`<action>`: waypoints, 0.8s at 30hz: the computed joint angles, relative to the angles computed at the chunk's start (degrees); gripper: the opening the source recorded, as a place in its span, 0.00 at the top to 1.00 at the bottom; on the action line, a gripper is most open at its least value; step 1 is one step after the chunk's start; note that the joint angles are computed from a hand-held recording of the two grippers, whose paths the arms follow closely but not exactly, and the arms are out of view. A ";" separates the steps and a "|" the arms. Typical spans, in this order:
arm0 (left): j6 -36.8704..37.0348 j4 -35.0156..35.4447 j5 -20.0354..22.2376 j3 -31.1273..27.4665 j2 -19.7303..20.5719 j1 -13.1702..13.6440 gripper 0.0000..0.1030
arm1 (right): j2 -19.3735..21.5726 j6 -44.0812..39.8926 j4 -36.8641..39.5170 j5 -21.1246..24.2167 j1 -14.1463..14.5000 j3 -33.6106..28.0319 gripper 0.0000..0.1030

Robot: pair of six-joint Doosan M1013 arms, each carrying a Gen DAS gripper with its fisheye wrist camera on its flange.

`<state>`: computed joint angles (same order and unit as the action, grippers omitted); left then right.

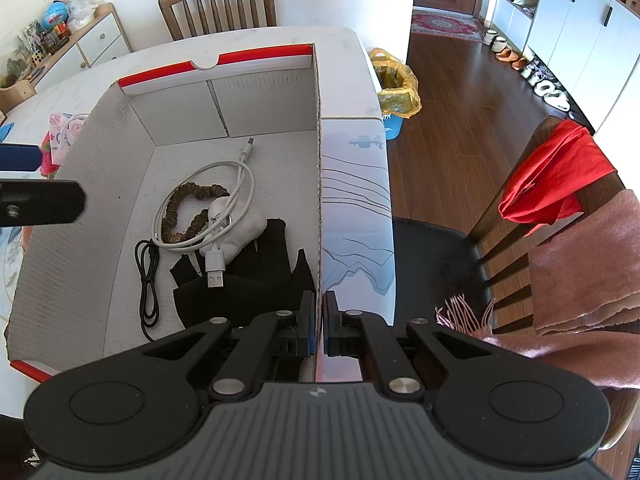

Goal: Organize objects
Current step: 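Withdraw the left gripper from the box back to the pile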

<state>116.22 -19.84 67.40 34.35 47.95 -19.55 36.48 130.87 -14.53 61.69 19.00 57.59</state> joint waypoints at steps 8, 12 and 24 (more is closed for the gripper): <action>-2.81 -0.80 -5.07 5.23 -3.06 0.83 0.01 | 0.03 -0.05 -0.04 0.05 0.00 -0.06 0.97; -5.47 -0.60 -5.88 6.55 -3.76 1.31 0.01 | 0.04 -0.05 -0.01 0.05 0.00 -0.08 0.97; -10.98 0.52 -10.85 12.52 -6.50 3.57 0.01 | 0.06 -0.06 -0.03 0.10 0.01 -0.10 0.96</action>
